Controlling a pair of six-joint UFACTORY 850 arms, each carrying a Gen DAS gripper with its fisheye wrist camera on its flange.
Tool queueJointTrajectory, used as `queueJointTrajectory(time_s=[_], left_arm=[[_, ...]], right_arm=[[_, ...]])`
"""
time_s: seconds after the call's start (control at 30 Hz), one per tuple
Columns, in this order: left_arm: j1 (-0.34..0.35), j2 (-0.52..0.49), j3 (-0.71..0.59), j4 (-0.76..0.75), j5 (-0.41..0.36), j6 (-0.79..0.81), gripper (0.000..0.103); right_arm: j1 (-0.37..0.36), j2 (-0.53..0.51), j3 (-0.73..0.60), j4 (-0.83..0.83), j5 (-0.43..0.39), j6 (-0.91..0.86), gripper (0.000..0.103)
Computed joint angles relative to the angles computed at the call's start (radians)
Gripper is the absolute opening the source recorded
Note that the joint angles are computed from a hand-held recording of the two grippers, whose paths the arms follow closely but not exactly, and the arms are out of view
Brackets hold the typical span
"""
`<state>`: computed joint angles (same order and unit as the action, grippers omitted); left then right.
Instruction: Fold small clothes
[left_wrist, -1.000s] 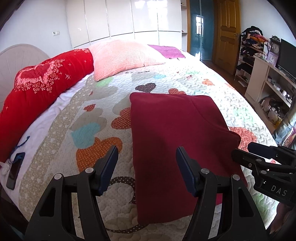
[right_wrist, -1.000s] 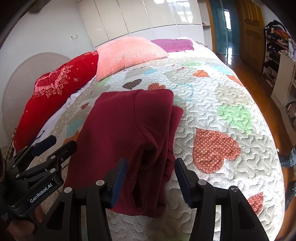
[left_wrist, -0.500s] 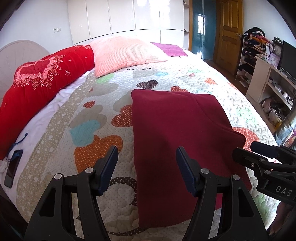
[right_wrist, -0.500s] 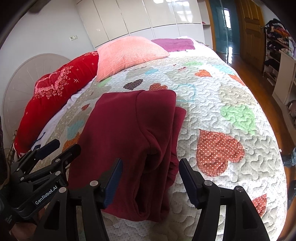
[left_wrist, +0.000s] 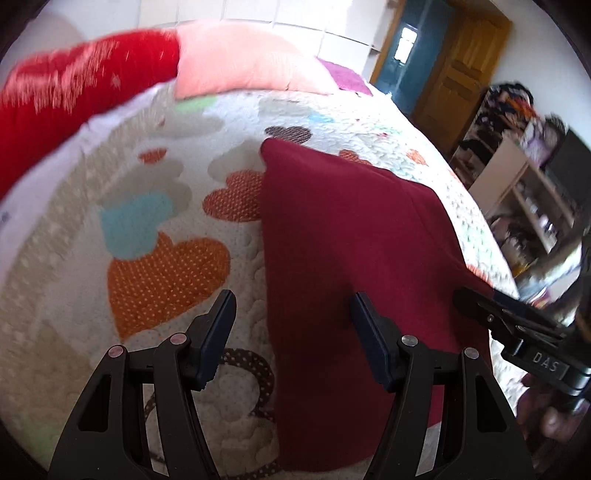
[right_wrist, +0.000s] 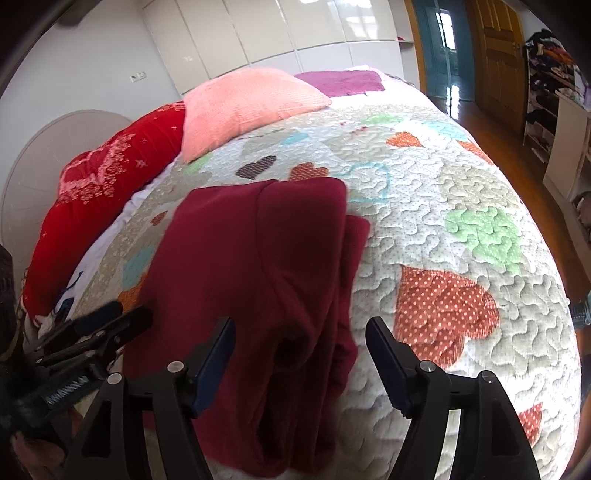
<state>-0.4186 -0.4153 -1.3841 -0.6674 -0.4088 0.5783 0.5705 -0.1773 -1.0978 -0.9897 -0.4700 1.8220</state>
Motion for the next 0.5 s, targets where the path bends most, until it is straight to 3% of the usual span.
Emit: queueJointTrajectory(time_s=[0.1,0.27,0.5], left_arm=[[0.009,-0.011,-0.013,-0.039,-0.011,0.031,0.065],[-0.033,0.018,0.007,0.167,0.070,-0.107,0.065],[-0.048,0.077,0.064,0.219,0.132,-0.151,0.065]], right_arm=[[-0.018,-0.007,-0.004,0.019,0.012,-0.013,0.071],[0.007,-0.003,-0.022,-0.039,-0.056,0.001,0.071],[0.052,0.002,-0.053,-0.079,-0.116,0.016,0.071]])
